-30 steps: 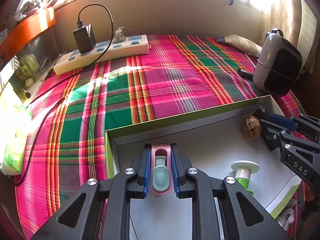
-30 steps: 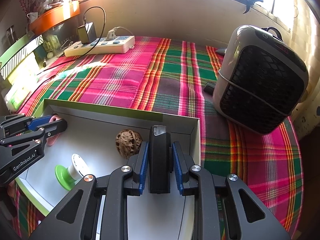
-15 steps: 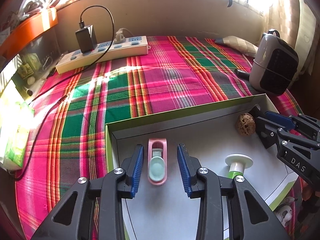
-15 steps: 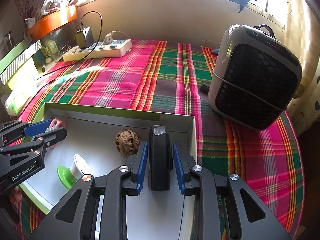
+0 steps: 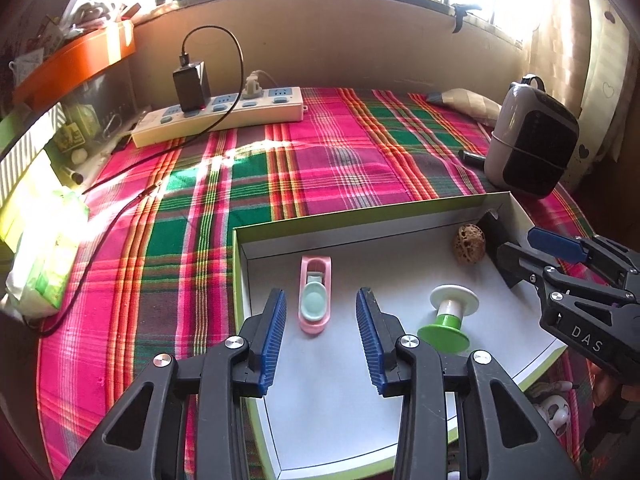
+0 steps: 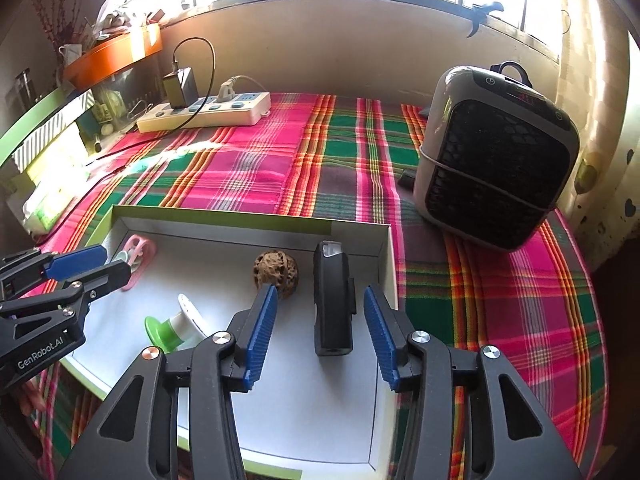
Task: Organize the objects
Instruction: 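Open both grippers to release the flashlight and pink clip in the lid, then withdraw both grippers from the lid toward the remaining items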
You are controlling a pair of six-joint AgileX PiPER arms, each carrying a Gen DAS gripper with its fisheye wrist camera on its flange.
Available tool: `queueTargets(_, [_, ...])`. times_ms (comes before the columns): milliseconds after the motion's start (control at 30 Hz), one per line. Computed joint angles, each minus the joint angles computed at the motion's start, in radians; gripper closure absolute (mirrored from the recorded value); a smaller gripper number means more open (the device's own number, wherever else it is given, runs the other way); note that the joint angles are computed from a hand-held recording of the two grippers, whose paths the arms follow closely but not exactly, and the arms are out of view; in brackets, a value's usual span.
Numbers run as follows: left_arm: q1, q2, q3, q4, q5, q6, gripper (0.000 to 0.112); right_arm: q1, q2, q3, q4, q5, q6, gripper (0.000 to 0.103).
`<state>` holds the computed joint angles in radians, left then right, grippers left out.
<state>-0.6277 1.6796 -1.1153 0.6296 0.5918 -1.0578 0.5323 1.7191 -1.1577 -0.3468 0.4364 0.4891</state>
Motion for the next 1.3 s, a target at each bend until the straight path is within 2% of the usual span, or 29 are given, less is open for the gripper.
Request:
queueTargets(233, [-0.032, -0.051, 0.051, 0.04, 0.006, -0.068, 0.078, 0.02, -0.051, 0.056, -0.029, -0.019, 0.055, 0.056])
queueTargets(567, [-0.108, -0.117, 0.117, 0.162, 0.071, -0.221, 0.077, 0.051, -0.136, 0.163, -0.092, -0.053, 0.161, 0.056])
queueTargets(1033, [-0.215, -0.223, 0.222, 0.235, 0.101, -0.37, 0.077, 0.108, -0.261, 0.296, -0.217, -0.076, 0.333, 0.056])
queueTargets(1300, [-0.248, -0.31, 0.332, 0.287, 0.098, -0.494, 0.076, 0.133, -0.342, 0.38, -0.311, -0.081, 0.45, 0.056])
